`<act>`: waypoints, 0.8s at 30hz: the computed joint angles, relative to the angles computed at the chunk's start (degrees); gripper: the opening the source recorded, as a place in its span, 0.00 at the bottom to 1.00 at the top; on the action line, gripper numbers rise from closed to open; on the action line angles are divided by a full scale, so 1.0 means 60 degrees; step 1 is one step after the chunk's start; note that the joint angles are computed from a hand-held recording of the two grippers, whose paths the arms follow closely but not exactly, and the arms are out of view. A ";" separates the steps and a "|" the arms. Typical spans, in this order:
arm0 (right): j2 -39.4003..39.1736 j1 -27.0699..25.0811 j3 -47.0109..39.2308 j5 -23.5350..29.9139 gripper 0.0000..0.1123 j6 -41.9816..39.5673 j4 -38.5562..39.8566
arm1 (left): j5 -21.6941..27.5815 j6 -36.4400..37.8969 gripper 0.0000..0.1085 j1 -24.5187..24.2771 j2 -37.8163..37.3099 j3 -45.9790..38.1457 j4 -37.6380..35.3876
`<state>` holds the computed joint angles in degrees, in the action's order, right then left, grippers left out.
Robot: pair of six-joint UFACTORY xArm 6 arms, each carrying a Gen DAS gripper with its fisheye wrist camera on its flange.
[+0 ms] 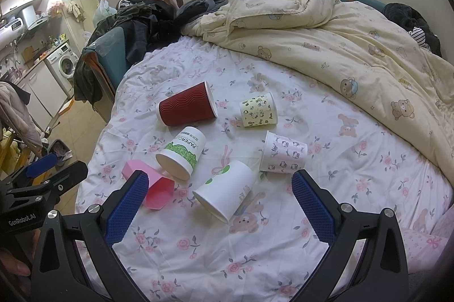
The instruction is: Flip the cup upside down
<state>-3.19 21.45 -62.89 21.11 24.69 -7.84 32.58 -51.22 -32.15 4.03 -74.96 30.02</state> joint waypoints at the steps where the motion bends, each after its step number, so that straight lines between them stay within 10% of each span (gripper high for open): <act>1: 0.0001 0.0001 0.0001 -0.0001 0.92 0.0009 -0.0007 | 0.0000 0.0000 0.95 0.0000 0.0000 0.0000 0.0000; 14: 0.0046 -0.0028 -0.0003 -0.0011 0.92 0.0002 0.0008 | 0.0335 0.0252 0.95 0.0093 0.0086 -0.0142 -0.0657; 24: -0.0018 -0.0332 -0.0067 0.0513 0.92 0.0613 0.0040 | 0.3415 0.0474 0.95 0.1220 0.1860 -0.2563 -0.3181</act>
